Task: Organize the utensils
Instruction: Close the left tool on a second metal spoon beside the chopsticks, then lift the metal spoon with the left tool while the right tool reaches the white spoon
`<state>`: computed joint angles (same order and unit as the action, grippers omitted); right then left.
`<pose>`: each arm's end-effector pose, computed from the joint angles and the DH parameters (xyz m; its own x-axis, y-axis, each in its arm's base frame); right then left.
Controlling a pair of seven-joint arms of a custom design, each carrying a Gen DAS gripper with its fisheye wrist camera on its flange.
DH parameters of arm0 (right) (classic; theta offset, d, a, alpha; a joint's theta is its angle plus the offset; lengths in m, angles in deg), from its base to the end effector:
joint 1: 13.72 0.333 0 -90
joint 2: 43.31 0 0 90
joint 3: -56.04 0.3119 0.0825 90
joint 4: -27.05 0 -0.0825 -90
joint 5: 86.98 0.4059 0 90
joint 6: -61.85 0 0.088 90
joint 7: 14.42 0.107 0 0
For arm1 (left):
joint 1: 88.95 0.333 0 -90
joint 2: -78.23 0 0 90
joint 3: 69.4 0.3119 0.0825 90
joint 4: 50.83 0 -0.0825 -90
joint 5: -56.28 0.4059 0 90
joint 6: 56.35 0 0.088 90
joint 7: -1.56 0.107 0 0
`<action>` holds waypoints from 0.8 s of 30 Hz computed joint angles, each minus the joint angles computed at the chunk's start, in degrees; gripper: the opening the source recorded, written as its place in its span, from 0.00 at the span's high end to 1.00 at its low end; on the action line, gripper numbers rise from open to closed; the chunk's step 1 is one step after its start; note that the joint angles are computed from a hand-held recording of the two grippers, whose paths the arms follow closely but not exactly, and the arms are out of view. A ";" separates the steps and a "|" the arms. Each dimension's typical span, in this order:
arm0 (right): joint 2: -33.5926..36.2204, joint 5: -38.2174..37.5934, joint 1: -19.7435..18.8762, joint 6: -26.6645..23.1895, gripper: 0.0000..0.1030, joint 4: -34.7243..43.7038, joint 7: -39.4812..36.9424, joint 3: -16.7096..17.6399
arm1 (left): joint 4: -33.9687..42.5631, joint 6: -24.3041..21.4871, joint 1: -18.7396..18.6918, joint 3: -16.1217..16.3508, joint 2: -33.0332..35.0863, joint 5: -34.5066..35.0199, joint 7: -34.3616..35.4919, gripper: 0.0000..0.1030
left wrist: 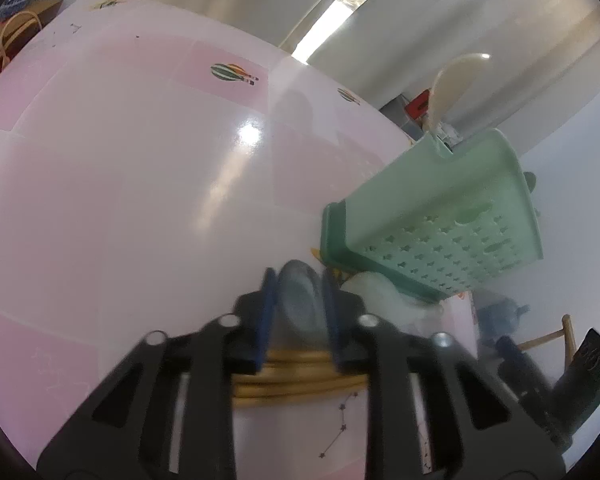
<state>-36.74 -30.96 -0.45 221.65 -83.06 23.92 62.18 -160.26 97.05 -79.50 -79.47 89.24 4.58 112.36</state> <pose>0.6222 0.1766 0.4889 0.5014 -0.8354 -0.2252 -0.6113 -0.1578 -0.7755 0.6583 0.0226 0.4379 0.1271 -0.8109 0.5711 -0.7666 -0.4457 -0.4622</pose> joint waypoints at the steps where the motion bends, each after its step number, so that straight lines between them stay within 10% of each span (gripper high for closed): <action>1: 0.14 0.30 -0.15 -0.34 0.61 0.11 0.06 -0.05 | 0.05 0.03 0.12 -0.10 0.12 -0.61 0.36 0.90; 9: 3.67 1.43 -1.63 -6.76 0.61 5.20 1.52 -0.16 | -2.98 1.85 0.04 -0.11 -3.61 -8.66 6.13 1.00; 24: 17.96 -19.52 -0.24 -16.34 0.61 23.18 10.57 1.13 | -17.09 1.51 -5.26 8.97 -18.98 -21.23 15.64 0.99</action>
<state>-18.78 -50.48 -0.69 205.31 -59.88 34.49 63.31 -177.34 98.56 -84.75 -70.50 70.26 -16.64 128.00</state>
